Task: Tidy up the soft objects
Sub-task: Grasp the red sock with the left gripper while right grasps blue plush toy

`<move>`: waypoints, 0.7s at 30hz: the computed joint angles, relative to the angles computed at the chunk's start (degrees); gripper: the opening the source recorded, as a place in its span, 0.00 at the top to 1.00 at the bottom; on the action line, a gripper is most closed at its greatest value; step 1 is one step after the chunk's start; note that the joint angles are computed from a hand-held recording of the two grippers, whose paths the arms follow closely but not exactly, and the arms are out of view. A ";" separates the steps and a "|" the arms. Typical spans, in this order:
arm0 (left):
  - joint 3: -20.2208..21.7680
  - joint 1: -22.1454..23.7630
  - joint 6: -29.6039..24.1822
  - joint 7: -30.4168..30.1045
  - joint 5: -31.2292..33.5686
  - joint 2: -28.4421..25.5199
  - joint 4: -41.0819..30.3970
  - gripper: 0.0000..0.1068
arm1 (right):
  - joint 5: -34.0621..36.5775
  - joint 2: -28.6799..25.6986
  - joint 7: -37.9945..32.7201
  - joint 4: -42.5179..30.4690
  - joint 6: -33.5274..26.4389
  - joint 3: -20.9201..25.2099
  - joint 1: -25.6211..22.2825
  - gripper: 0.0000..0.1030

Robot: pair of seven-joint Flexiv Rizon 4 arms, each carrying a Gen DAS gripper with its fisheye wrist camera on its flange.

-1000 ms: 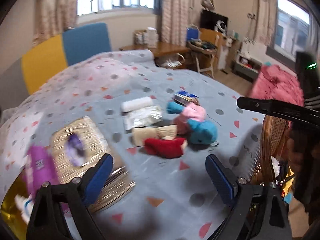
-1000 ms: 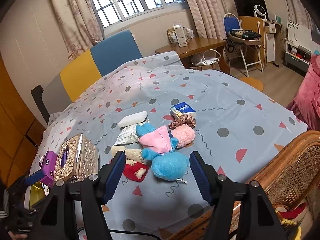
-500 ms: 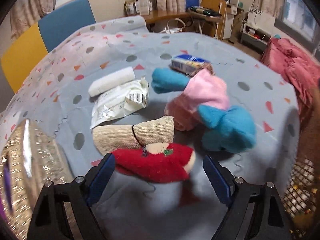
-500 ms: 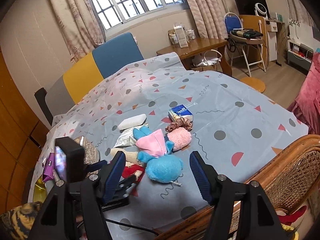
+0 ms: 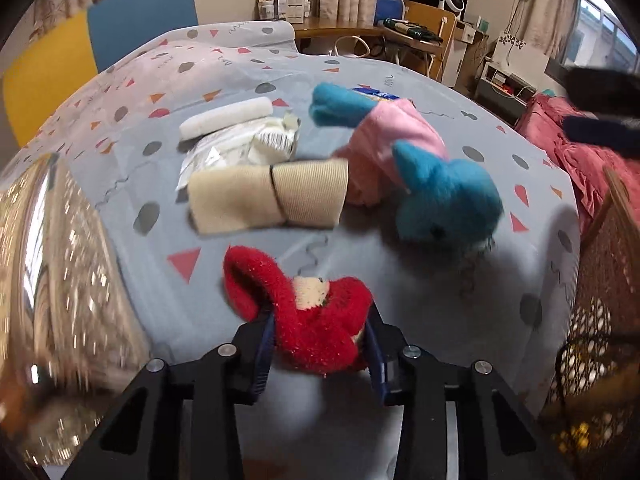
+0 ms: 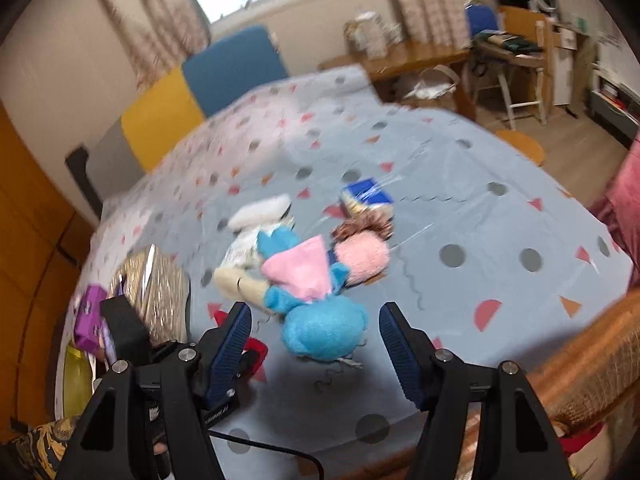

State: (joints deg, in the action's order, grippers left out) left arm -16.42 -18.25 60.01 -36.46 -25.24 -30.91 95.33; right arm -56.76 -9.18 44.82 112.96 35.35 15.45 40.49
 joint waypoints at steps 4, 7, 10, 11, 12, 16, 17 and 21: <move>-0.71 1.13 -0.22 0.57 -1.87 0.87 1.64 0.62 | 8.27 -2.77 -13.28 -2.79 6.92 -0.81 -3.02 0.34; -0.51 1.38 0.13 0.98 -2.49 1.79 2.99 0.62 | 15.44 -5.41 -22.85 -5.21 10.56 -1.32 -4.57 0.35; -0.31 1.38 0.44 0.69 -3.02 2.57 4.01 0.62 | 22.75 -8.15 -30.07 -8.01 11.38 -1.92 -5.46 0.35; -0.26 1.38 0.32 0.70 -3.06 2.70 4.09 0.63 | 24.49 -8.82 -31.50 -9.02 10.25 -2.15 -5.24 0.35; -0.33 1.48 -0.04 0.88 -3.21 3.00 4.25 0.64 | 27.11 -9.98 -33.75 -10.64 8.59 -2.16 -5.31 0.35; -0.66 1.73 -1.31 1.67 -4.41 3.79 4.14 0.66 | 31.60 -12.79 -36.68 -13.25 6.00 -3.19 -4.43 0.39; -0.73 1.82 -1.75 1.79 -4.89 4.01 4.04 0.66 | 31.54 -13.20 -36.63 -13.71 4.56 -3.63 -3.82 0.44; -1.45 2.18 -2.67 2.82 -7.86 4.98 2.99 0.66 | 31.70 -12.90 -34.23 -11.63 8.47 -4.56 -3.47 0.53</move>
